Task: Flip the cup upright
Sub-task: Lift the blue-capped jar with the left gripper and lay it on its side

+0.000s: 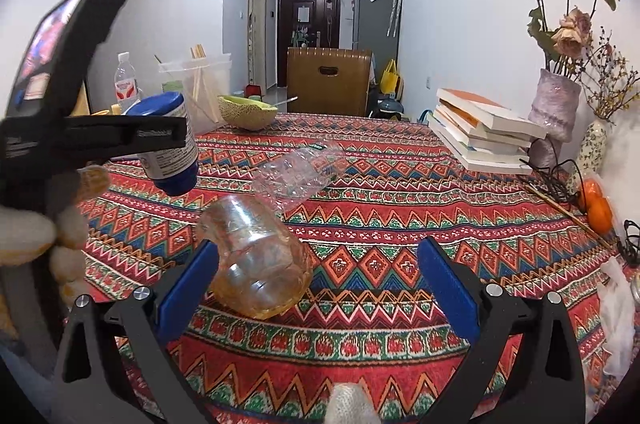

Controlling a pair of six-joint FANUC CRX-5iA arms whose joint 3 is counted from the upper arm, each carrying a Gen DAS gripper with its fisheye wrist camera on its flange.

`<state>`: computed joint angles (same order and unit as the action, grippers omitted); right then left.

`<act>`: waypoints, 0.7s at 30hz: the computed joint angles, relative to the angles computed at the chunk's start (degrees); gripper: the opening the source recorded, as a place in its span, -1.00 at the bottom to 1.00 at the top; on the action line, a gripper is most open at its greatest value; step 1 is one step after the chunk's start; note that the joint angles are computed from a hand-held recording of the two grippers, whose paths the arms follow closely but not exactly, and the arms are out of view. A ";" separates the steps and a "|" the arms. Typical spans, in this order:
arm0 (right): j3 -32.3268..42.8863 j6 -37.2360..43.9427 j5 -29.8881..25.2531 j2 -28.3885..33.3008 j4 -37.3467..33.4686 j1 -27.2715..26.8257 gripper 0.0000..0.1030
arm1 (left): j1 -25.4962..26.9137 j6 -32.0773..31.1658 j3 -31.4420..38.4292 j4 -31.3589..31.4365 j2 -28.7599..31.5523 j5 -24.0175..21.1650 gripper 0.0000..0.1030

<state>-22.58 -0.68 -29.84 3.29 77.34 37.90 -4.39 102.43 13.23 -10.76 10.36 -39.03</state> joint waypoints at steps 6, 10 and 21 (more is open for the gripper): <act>-4.04 -1.10 -2.21 -4.48 1.17 2.92 0.86 | 0.35 -6.26 -8.72 4.72 -7.95 3.16 0.16; -7.18 -1.51 -4.13 -7.69 0.94 5.14 0.86 | 0.92 -12.25 -14.99 9.86 -12.94 4.95 0.16; -13.20 -0.64 -9.52 -13.45 -3.10 10.69 0.86 | 1.97 -26.66 -27.19 19.89 -21.76 4.76 0.17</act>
